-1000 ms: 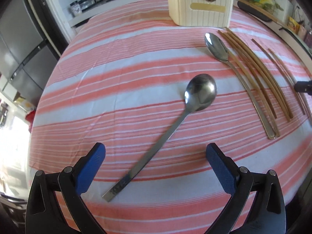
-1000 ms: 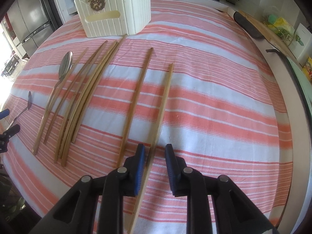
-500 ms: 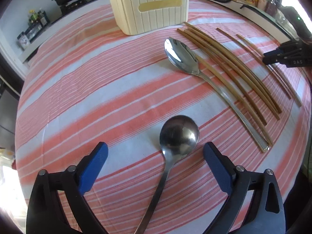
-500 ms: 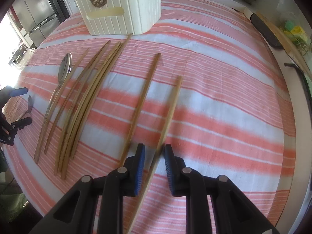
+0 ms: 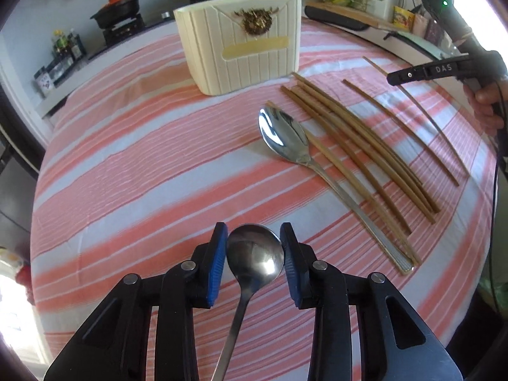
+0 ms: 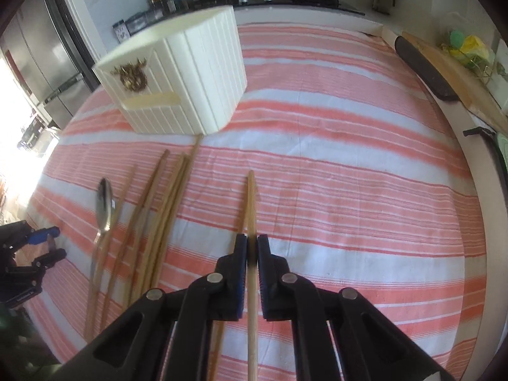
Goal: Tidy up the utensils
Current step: 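Grasp a steel spoon with the left tool while the right tool grasps one chopstick, then lift and carry the spoon and chopstick over the cream utensil holder with both tools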
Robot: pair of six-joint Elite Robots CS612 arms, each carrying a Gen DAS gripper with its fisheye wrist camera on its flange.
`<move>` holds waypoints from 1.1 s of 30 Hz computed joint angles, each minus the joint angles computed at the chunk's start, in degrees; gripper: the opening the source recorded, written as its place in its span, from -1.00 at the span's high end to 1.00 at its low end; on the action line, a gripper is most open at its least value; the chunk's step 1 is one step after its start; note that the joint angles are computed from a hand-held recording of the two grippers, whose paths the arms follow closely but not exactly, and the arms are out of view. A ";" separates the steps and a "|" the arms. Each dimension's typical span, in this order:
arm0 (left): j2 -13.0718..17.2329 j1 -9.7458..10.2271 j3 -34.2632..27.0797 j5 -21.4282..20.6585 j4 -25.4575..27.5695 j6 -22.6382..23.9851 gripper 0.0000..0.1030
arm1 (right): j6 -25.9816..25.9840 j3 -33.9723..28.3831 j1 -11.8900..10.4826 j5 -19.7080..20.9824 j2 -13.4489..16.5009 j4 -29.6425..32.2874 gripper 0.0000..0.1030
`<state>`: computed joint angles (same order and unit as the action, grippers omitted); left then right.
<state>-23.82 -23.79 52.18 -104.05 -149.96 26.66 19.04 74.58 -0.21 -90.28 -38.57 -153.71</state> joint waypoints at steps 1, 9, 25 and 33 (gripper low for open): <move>-0.37 0.22 0.42 -0.47 -1.19 -1.15 0.35 | 0.21 1.07 0.15 -0.02 -0.76 -1.97 0.87; -2.55 1.98 1.49 -5.25 -9.52 -11.05 0.36 | -0.74 7.37 0.86 0.30 -6.73 -13.35 0.87; -1.20 3.21 -3.27 -9.85 -10.12 -18.87 0.90 | -4.35 7.23 2.54 -2.31 -7.57 -22.99 0.86; 0.36 4.01 -6.31 -13.37 -6.31 -21.49 0.91 | -3.87 6.99 2.53 -1.79 -7.39 -23.73 0.86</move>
